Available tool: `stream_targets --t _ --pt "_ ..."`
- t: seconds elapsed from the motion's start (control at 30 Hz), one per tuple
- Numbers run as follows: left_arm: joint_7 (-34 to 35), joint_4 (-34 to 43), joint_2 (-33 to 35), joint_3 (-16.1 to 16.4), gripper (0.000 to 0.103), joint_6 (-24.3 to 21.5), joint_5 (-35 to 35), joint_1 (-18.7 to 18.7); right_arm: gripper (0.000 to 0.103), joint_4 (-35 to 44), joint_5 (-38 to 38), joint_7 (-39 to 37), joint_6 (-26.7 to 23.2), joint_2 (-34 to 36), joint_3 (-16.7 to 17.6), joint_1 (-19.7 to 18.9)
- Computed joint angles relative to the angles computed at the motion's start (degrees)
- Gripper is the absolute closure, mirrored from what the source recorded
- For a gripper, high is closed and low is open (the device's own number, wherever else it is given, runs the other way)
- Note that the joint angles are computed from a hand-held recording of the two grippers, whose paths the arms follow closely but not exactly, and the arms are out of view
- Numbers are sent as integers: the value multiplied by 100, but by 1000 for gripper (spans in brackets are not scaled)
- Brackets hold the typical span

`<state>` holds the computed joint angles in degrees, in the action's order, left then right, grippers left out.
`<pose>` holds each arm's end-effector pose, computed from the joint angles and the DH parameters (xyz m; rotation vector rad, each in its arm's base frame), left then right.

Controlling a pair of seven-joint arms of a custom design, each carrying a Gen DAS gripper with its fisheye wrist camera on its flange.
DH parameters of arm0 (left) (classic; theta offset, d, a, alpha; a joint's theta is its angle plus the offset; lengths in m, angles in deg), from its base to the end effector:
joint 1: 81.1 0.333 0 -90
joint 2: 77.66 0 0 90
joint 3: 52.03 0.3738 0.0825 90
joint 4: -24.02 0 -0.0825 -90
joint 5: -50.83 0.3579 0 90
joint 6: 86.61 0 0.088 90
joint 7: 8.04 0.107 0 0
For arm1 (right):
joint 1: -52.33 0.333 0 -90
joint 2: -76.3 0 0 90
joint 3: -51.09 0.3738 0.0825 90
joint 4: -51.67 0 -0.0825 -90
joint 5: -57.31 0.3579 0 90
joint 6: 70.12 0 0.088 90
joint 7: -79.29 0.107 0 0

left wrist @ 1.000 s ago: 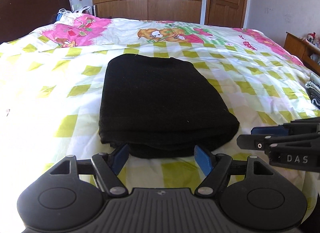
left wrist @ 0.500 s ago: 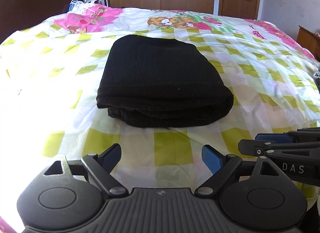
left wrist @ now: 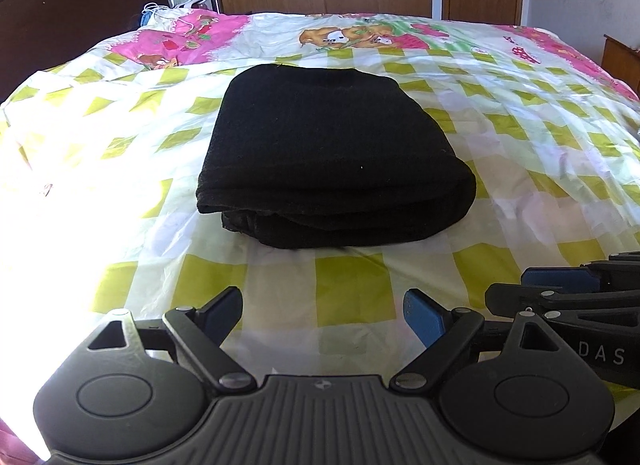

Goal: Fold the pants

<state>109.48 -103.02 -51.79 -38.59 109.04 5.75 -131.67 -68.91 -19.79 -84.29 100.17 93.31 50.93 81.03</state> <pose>0.5057 -0.2981 0.3327 -1.4688 2.1017 -0.7574 0.4801 0.3375 0.3792 -1.6817 1.8163 -0.4472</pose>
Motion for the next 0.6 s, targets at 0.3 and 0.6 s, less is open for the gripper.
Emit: stream_targets --t 0.3,0.6 --pt "-65 -4 20 -41 5 66 12 33 69 10 152 -201 66 61 -34 25" --pt "51 -5 -1 -241 5 107 -99 201 69 10 18 -76 63 54 -71 63"
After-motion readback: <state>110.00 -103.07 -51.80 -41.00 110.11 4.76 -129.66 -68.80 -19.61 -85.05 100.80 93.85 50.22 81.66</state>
